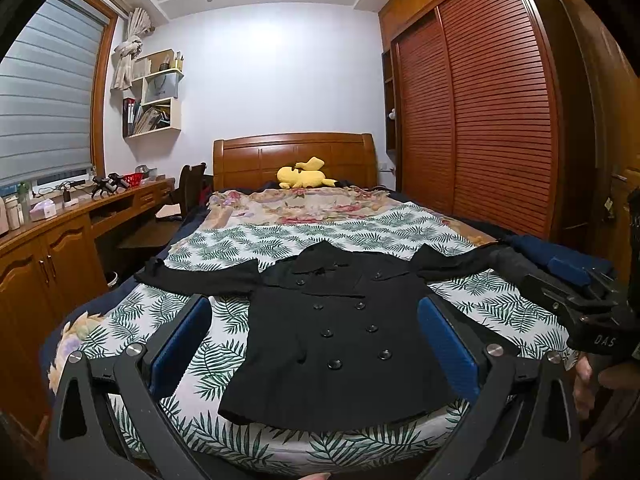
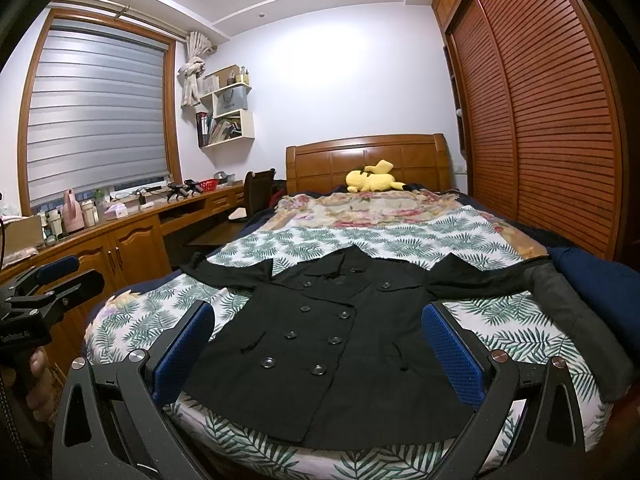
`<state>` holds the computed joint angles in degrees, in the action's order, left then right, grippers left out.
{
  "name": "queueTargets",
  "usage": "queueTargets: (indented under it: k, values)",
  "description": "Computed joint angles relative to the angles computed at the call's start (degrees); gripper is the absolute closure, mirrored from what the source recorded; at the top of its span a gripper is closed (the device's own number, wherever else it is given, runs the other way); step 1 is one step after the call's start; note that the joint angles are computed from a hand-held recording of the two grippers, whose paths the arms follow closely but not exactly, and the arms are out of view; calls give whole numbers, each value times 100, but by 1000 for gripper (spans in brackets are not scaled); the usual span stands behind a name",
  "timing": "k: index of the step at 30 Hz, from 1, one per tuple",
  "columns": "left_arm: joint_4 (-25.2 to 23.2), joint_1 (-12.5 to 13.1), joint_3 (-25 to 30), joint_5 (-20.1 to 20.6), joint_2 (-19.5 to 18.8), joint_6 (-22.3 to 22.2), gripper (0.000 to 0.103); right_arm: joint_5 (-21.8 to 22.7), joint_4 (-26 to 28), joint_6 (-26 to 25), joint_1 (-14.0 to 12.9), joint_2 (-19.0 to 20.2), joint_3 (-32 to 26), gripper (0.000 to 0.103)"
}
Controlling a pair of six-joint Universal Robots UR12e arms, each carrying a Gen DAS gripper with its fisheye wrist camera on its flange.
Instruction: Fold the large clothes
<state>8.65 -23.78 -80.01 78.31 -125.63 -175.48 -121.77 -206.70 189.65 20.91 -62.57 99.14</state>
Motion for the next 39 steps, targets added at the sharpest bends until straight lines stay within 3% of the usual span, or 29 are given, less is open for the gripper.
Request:
queueTargets:
  k: [22, 39]
  values:
    - [-40, 16, -16, 2, 19, -16, 0, 47, 1, 30, -18, -1, 17, 0]
    - [-708, 70, 482, 100, -356, -58, 0, 107, 654, 318, -161, 97, -236, 0]
